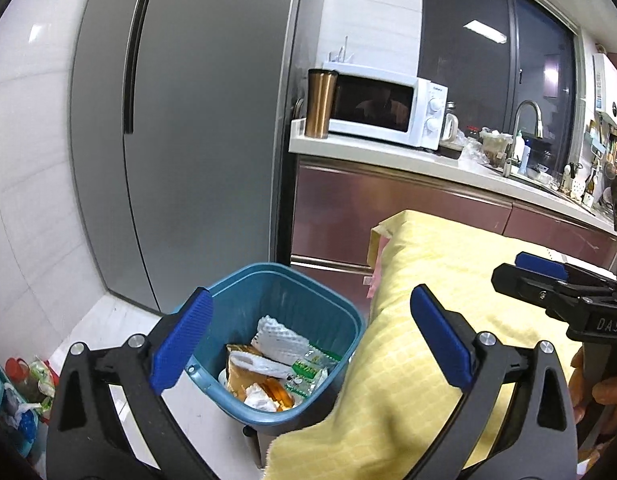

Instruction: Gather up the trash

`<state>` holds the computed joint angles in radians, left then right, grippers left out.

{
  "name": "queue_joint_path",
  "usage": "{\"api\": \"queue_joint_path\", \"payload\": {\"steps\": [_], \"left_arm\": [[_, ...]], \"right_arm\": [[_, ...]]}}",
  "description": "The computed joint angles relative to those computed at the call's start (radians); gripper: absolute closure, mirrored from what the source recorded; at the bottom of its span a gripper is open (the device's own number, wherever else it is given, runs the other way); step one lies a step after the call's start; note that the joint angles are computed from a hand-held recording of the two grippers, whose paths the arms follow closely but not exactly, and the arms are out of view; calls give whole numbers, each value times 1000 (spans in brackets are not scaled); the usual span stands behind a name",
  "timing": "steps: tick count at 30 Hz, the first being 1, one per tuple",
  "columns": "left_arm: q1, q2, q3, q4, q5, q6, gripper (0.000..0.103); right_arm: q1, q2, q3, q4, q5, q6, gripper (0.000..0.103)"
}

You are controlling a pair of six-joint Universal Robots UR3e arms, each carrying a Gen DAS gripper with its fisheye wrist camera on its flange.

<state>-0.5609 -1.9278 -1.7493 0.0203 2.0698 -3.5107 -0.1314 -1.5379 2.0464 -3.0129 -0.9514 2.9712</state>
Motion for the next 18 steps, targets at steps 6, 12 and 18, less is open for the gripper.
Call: {"api": "queue_joint_path", "payload": {"steps": [6,12,18], "left_arm": [[-62,-43,73,17,61,20,6],[-130,-117,193,28,123,67,6],[-187,-179,288,27,168,76,6]], "right_arm": [[-93,-104,166,-173,10,22,7],[-201,-220,289,-245,34,34,7],[-310,-341,391,-249,77,24,7]]}}
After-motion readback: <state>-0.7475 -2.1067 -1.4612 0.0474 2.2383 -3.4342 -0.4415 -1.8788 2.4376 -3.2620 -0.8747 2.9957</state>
